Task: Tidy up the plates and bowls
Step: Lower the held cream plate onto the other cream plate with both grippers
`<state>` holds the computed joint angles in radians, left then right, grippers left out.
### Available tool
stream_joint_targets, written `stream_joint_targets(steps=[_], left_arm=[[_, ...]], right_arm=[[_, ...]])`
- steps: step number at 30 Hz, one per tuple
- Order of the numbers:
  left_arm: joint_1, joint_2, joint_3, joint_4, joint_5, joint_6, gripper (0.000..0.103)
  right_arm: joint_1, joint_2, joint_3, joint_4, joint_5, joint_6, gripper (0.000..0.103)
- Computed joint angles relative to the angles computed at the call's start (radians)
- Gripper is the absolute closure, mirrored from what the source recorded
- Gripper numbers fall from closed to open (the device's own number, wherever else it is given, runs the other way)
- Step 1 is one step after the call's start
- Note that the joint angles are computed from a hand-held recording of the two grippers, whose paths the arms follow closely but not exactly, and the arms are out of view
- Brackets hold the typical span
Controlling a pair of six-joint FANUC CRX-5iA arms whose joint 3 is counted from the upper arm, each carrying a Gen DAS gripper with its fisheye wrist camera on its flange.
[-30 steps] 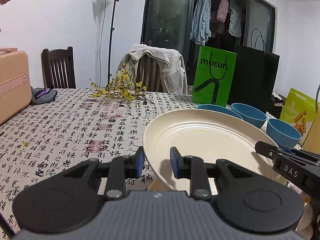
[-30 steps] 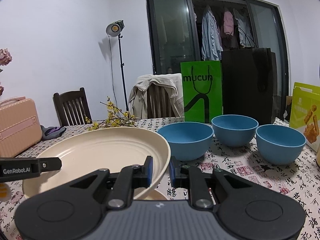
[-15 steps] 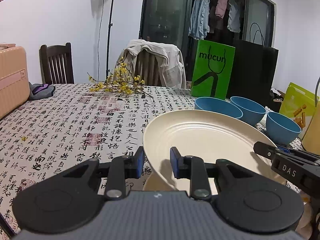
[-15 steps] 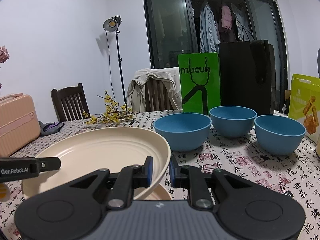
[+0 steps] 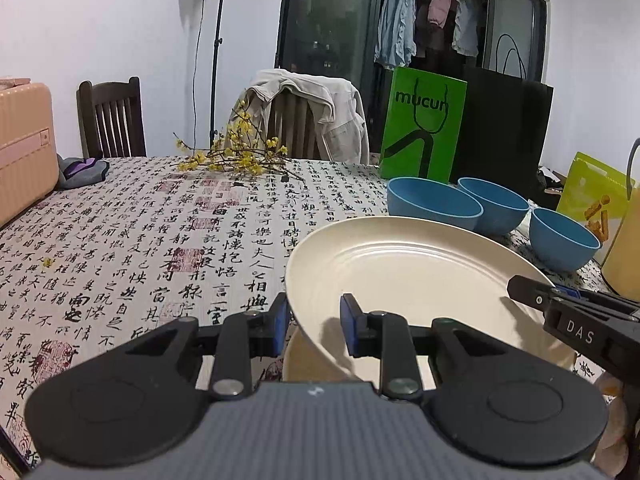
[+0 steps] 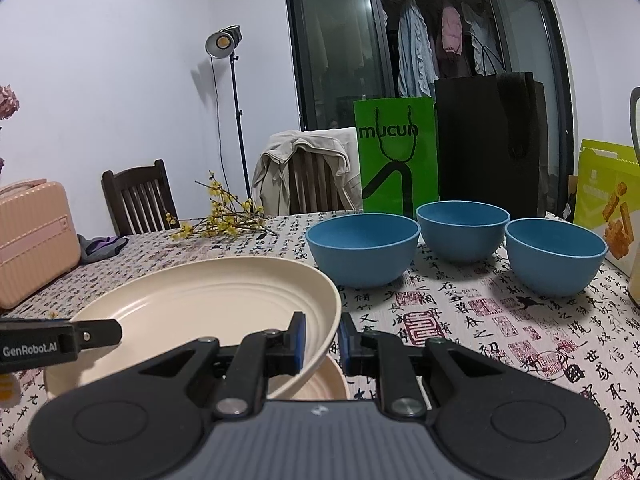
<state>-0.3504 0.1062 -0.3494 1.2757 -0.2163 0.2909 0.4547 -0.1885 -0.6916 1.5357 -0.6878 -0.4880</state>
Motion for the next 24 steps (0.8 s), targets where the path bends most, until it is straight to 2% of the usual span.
stream_joint_targets(steps=[24], left_arm=[[0.014,-0.024,-0.048,-0.029,-0.015,0.002,0.077]], right_arm=[[0.07,-0.013,-0.027,-0.058,-0.062,0.018,0.086]])
